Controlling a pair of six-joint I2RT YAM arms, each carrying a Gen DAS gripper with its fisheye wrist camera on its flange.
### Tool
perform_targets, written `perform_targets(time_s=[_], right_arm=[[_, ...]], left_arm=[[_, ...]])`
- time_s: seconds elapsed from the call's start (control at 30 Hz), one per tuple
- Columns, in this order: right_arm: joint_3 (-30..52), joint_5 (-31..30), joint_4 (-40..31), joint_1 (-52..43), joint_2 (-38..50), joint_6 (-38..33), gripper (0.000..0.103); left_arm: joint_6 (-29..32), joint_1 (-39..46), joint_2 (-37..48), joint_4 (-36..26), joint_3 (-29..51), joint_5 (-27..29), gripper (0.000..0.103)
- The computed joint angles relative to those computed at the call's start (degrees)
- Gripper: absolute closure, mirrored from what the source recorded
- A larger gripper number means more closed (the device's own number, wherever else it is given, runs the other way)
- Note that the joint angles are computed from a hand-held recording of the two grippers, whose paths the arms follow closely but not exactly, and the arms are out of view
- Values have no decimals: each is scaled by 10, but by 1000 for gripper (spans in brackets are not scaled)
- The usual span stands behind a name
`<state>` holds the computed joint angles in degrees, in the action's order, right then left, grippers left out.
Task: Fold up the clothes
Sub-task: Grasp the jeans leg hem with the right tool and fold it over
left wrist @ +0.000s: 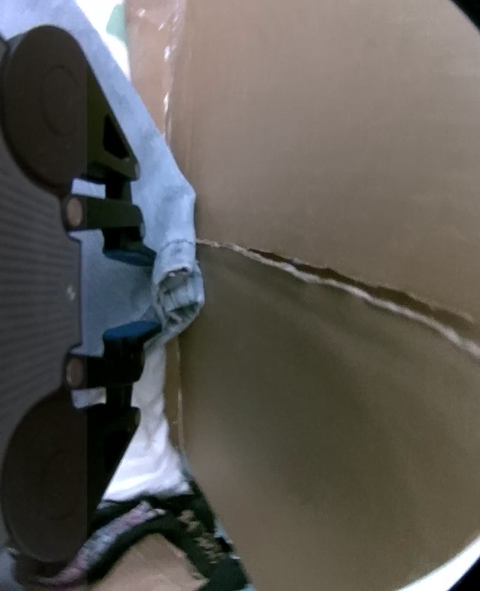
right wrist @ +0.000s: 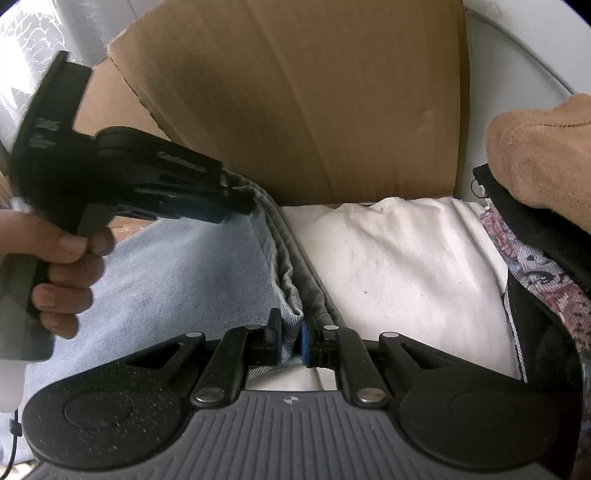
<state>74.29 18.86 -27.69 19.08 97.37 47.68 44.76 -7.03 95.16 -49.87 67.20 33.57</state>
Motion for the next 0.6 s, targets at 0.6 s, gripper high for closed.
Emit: perform_targets(time_s=[0.6], right_arm=[[-44,-42,43,-23,-45,57,95]], left_arm=[[230,174,-44,-200,17,-16,48]])
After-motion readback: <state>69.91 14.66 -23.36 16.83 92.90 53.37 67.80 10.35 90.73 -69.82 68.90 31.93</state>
